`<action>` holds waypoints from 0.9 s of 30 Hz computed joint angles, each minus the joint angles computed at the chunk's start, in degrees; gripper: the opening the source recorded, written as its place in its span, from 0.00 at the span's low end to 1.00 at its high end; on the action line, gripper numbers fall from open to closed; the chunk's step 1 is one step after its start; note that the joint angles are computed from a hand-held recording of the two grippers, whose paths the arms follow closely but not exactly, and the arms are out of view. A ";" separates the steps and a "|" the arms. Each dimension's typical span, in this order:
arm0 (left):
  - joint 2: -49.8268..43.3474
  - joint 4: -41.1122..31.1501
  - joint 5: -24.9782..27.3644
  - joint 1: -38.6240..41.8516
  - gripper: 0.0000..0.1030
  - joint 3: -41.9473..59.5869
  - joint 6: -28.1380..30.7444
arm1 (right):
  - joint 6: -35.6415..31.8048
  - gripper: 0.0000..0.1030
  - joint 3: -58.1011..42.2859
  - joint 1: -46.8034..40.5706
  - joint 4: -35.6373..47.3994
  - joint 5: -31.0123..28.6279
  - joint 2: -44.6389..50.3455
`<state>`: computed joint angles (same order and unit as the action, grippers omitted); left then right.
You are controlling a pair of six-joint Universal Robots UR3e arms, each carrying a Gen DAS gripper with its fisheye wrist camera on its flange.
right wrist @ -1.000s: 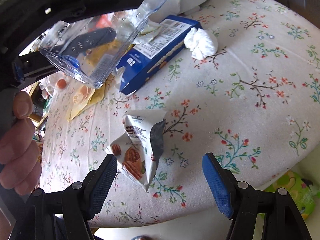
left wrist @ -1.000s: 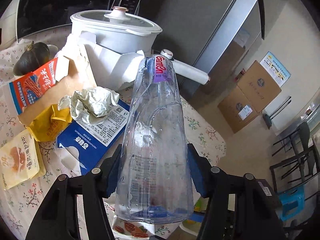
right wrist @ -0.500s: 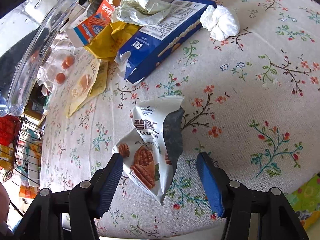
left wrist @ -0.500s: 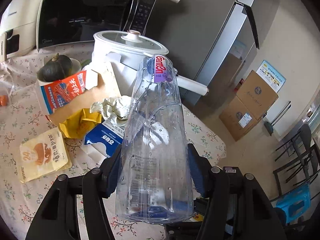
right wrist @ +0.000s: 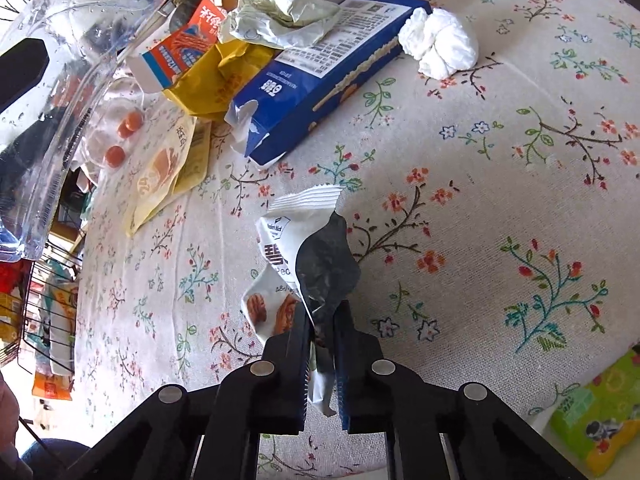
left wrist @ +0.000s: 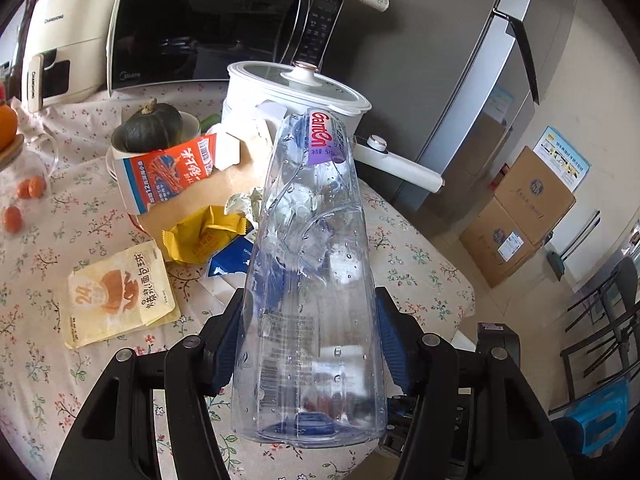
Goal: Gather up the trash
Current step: 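Grasp the clear water bottle with the left gripper while the right gripper grasps the nut packet, then carry the water bottle and nut packet over the white bin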
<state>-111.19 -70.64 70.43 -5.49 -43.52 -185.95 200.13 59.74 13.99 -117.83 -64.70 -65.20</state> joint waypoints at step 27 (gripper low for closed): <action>4.11 1.60 -3.20 -14.30 0.62 -5.58 -0.30 | -18.39 0.09 18.95 -24.94 13.04 -2.20 -35.22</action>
